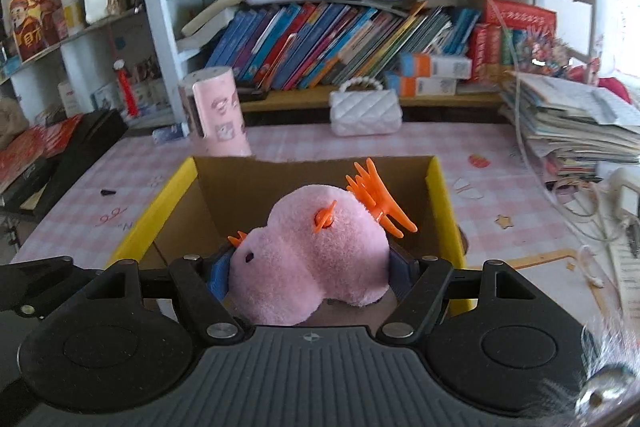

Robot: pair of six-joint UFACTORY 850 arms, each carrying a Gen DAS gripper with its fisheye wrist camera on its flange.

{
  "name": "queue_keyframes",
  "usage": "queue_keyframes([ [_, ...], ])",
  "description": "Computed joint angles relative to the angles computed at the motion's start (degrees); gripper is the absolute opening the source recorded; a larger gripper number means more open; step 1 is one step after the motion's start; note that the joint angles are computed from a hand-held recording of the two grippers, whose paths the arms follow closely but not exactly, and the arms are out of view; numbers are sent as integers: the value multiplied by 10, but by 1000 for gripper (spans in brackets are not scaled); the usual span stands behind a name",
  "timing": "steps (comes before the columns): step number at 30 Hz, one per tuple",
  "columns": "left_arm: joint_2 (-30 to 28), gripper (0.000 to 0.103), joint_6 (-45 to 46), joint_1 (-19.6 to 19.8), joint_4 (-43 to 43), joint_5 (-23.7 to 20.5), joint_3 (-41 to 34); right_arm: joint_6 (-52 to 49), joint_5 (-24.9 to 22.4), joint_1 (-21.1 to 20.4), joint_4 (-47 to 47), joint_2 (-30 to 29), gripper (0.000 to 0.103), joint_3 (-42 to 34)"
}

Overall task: Organize objects
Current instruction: 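Open the left tool to drop the white box into the yellow box while the right tool holds the plush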

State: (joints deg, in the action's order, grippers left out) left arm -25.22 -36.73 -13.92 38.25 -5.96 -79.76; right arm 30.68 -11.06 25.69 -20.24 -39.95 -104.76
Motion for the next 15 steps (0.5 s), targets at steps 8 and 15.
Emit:
queue_keyframes([
  [8,-19,60,-91,-4,78,-28,-20,-82,6,-2,28,-25,71,-28],
  [15,-19,64,-168,-6,156,-34,-18,-157,7,-7,87,-39,71,-47],
])
